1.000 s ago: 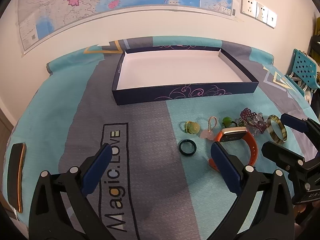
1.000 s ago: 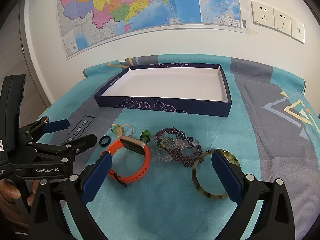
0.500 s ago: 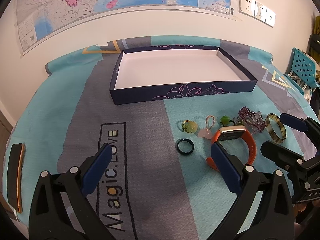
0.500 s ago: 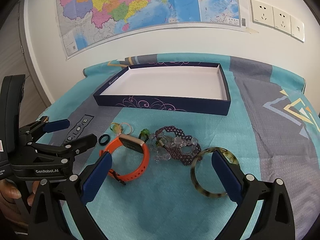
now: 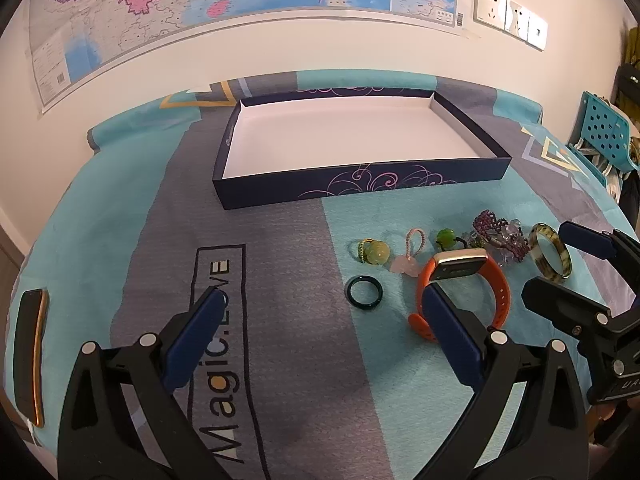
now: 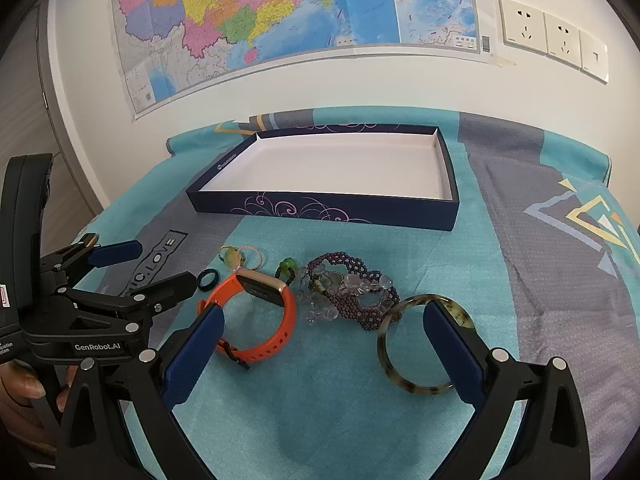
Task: Organize jewelry
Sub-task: 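Move both tools toward the jewelry lying beside the box, then grasp the orange watch band with the left tool while the right tool grasps the tortoiseshell bangle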
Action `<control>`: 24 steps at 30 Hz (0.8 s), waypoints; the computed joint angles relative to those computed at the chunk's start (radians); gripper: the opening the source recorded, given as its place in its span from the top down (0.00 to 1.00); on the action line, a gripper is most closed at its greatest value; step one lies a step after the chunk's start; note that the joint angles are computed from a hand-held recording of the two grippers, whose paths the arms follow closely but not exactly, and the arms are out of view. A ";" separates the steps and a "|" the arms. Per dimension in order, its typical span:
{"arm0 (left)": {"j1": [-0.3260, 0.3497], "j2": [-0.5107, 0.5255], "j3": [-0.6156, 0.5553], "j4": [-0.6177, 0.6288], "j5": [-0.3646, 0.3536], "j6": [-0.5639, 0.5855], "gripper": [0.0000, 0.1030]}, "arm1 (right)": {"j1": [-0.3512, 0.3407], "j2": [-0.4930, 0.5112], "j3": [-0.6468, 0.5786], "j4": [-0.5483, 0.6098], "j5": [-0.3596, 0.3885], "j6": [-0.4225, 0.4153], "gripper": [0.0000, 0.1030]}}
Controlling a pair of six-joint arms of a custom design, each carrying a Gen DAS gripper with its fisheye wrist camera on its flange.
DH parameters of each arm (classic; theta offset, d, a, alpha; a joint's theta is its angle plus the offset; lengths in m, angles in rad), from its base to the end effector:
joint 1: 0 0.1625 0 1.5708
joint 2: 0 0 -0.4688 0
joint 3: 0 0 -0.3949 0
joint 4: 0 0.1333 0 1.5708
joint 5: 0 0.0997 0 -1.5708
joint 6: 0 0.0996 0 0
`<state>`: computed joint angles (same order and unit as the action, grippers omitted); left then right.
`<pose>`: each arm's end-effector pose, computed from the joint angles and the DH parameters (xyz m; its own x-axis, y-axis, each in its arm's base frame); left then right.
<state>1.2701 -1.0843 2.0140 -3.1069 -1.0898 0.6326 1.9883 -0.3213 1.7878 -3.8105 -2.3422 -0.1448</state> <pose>-0.0027 -0.6144 0.2447 -0.6020 0.4727 -0.6436 0.7431 0.6266 -0.2349 0.3046 -0.5291 -0.0637 -0.8020 0.0584 0.5945 -0.4102 0.6696 -0.6191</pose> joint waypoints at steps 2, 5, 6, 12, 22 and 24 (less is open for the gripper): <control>0.000 0.000 0.000 0.002 -0.001 -0.001 0.05 | 0.001 -0.001 0.000 0.001 -0.003 0.003 0.06; -0.001 0.000 0.002 -0.001 -0.002 0.004 0.05 | 0.001 -0.003 0.002 0.001 -0.003 0.003 0.06; -0.002 -0.001 0.004 -0.001 -0.003 0.005 0.05 | 0.001 -0.004 0.003 0.002 -0.004 0.003 0.06; -0.002 0.000 -0.001 0.006 -0.006 0.012 0.05 | -0.001 -0.010 0.009 0.002 -0.008 -0.001 0.06; -0.002 -0.003 0.000 0.019 -0.019 0.026 0.05 | -0.012 -0.036 0.046 -0.019 -0.023 0.005 0.06; -0.002 -0.004 0.000 0.020 -0.020 0.029 0.05 | -0.016 -0.042 0.055 -0.023 -0.028 0.012 0.06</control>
